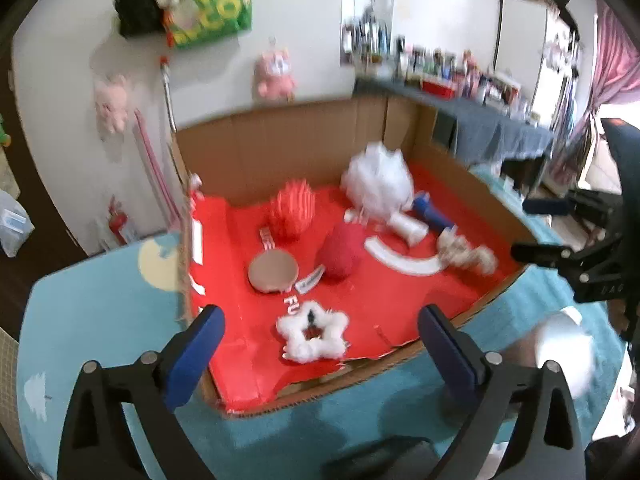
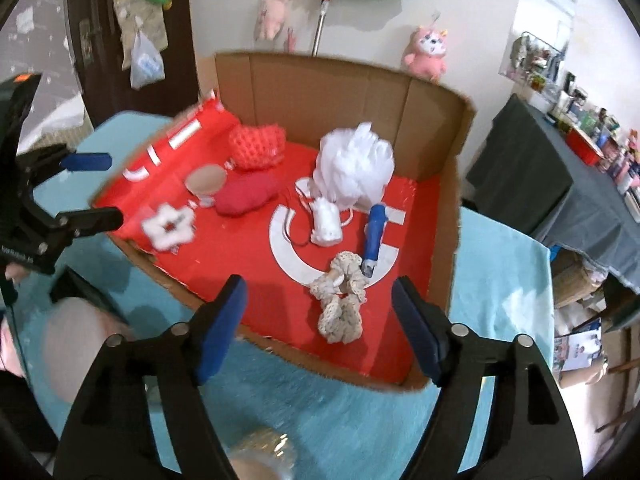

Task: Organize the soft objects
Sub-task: 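Lower both items into the box and open both tools to release them, then withdraw both open tools from the box toward the jars and tissue on the table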

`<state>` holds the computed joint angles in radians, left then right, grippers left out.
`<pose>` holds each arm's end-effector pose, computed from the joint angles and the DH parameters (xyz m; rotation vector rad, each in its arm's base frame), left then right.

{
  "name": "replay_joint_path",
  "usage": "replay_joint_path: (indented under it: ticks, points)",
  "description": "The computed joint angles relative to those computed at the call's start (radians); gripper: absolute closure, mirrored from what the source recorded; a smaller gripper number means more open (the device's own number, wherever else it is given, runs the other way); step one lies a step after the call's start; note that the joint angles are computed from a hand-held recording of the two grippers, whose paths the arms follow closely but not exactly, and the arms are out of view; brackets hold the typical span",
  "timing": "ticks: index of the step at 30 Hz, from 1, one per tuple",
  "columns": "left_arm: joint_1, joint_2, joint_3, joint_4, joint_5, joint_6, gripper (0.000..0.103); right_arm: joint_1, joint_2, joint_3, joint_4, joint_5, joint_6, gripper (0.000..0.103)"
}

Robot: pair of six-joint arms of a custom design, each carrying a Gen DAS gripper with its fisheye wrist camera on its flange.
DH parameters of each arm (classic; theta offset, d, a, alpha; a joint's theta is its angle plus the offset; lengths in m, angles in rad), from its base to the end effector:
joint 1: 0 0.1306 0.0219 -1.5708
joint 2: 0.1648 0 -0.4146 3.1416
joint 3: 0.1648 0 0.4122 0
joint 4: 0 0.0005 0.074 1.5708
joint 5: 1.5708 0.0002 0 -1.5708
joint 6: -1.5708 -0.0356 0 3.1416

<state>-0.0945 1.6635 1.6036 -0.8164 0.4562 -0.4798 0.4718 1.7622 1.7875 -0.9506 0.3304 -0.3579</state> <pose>0.6024 -0.0734 0.4253 0.8565 2.2020 -0.3733 0.5784 0.2816 0.4435 -0.0030 2.4278 -0.0431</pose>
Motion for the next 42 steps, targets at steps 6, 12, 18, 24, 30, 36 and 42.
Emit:
replay_joint_path:
  ticks: [6,12,18,24,30,36,42]
  points:
    - [0.025,-0.162,-0.147,0.140,0.059,0.074,0.000,0.065,-0.089,-0.065,0.047,0.099,-0.055,0.019]
    - [0.041,-0.282,-0.262,0.205,0.084,0.116,0.000,0.145,-0.171,-0.127,0.076,0.225,-0.100,0.018]
    - [0.063,-0.407,-0.409,0.316,0.111,0.180,0.000,0.231,-0.238,-0.207,0.112,0.362,-0.154,0.016]
    - [0.077,-0.493,-0.518,0.389,0.139,0.224,0.000,0.315,-0.278,-0.279,0.130,0.502,-0.232,0.013]
    - [0.065,-0.550,-0.612,0.448,0.120,0.237,0.000,0.381,-0.289,-0.334,0.110,0.616,-0.337,0.013]
    - [0.047,-0.567,-0.685,0.470,0.101,0.210,0.000,0.408,-0.289,-0.391,0.101,0.676,-0.471,0.012]
    - [0.034,-0.559,-0.737,0.485,0.063,0.215,0.000,0.409,-0.261,-0.419,0.044,0.665,-0.597,0.012]
